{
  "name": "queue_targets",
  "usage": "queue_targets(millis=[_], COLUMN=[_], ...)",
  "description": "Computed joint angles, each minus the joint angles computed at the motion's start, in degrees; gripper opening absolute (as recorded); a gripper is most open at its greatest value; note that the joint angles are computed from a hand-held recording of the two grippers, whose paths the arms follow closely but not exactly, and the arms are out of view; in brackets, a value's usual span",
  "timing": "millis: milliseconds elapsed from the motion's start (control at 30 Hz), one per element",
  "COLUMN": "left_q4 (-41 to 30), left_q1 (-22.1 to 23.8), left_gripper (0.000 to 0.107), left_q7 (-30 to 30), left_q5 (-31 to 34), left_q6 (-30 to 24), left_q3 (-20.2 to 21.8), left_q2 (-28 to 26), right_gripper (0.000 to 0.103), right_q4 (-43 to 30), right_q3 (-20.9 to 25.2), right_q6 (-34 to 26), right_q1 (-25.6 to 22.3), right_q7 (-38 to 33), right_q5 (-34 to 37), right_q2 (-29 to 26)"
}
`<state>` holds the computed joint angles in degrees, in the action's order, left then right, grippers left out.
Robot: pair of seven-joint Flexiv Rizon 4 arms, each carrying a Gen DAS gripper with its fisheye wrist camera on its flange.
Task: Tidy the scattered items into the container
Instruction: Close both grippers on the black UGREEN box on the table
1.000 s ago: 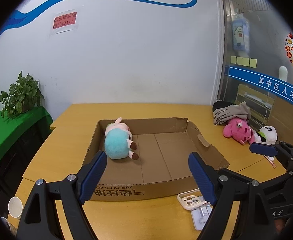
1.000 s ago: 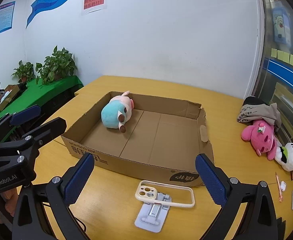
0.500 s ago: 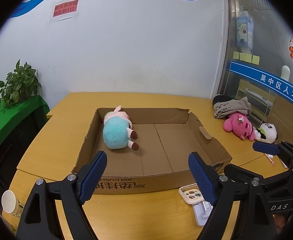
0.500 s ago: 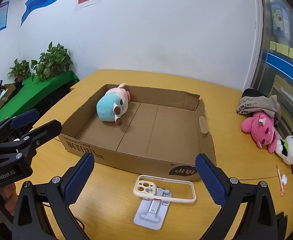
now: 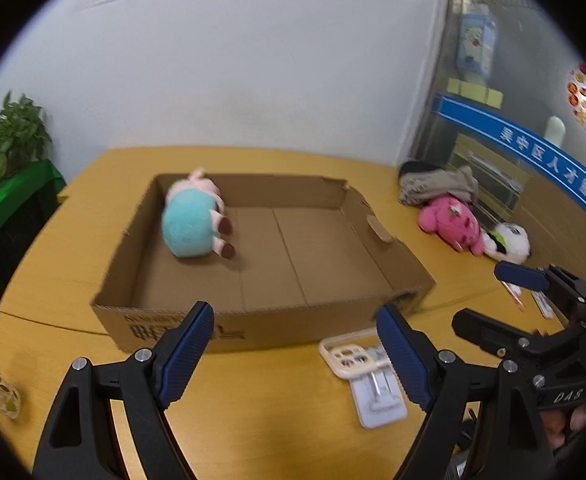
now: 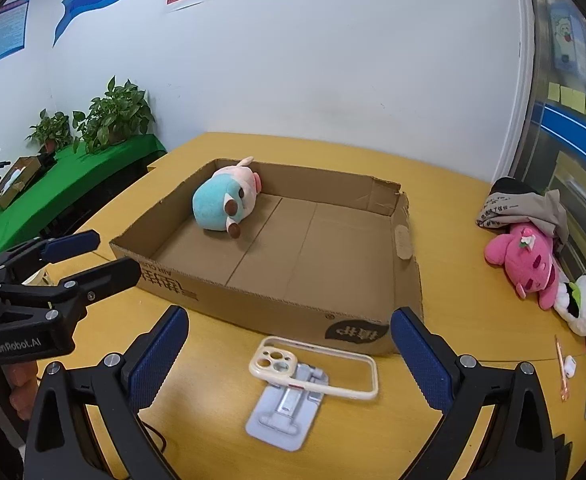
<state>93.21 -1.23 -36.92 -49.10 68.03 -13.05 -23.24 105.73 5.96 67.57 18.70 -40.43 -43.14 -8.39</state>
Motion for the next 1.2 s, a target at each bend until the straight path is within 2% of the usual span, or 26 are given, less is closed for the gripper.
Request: queue_targets(millis=[133,233,300,367,467,567,700,767,867,933,1033,1100,1200], left_q4=[0.94,1.4,1.76,2.18,2.37,2.81,3.81,3.86,2.8,2.42,3.15,3.89,5.14], left_q1=[0.96,1.94,2.31,1.89,0.65,-0.9,-2.36,-2.93,-2.72,-2.57,-2.78,-2.77,-2.96], left_gripper=[0.084,0.084,0.084,0.084,0.084,0.082,0.082,0.082,0.082,0.082,0.082,0.079,0.079], left_q7=[1.72,2.87,4.29,5.27,4.6,3.65,2.83,1.48,0.0,-0.71,0.38,0.96,1.07], left_q5=[1.44,1.77,2.71,4.04,8.59,12.75,15.38,16.35,15.57,14.35,12.71,11.61,10.04], left_q6=[-8.26,-18.43,-25.75,-30.35,-37.72,-42.14,-44.69,-45.01,-47.0,-47.92,-46.58,-46.53,-44.37], left_q3=[0.66,1.46,2.21,3.19,4.66,5.6,6.15,6.46,6.09,5.72,5.25,5.0,5.09], left_q2=[0.65,1.21,1.58,1.67,1.36,1.19,1.14,0.66,-0.62,-1.35,-1.38,-1.21,-0.8], right_gripper=[0.103,0.103,0.103,0.103,0.103,0.103,0.102,0.102,0.102,0.102,0.102,0.102,0.102], right_q4=[7.91,12.59,14.72,15.93,16.98,18.43,20.51,22.28,25.9,27.55,28.89,29.89,31.0], right_q3=[1.3,3.55,4.63,4.58,4.39,5.48,7.36,8.92,10.46,10.25,9.43,8.82,7.8], right_q6=[4.83,4.54,1.45,-4.81,-13.57,-16.72,-14.72,-11.47,-6.04,-2.92,0.84,2.89,6.04], right_q1=[-3.05,-4.37,-3.98,-2.84,-0.94,1.52,3.38,3.52,2.66,2.14,1.79,1.13,0.53], right_q7=[-4.44,-13.88,-23.58,-31.99,-39.52,-43.76,-42.41,-38.21,-28.77,-23.22,-17.92,-12.03,-5.16], right_q5=[4.91,16.62,29.03,39.52,49.37,55.57,57.13,52.62,38.88,32.32,26.54,18.42,10.63], right_q2=[4.44,8.23,11.25,14.12,17.1,18.28,16.53,15.14,13.83,13.03,11.47,10.36,9.62])
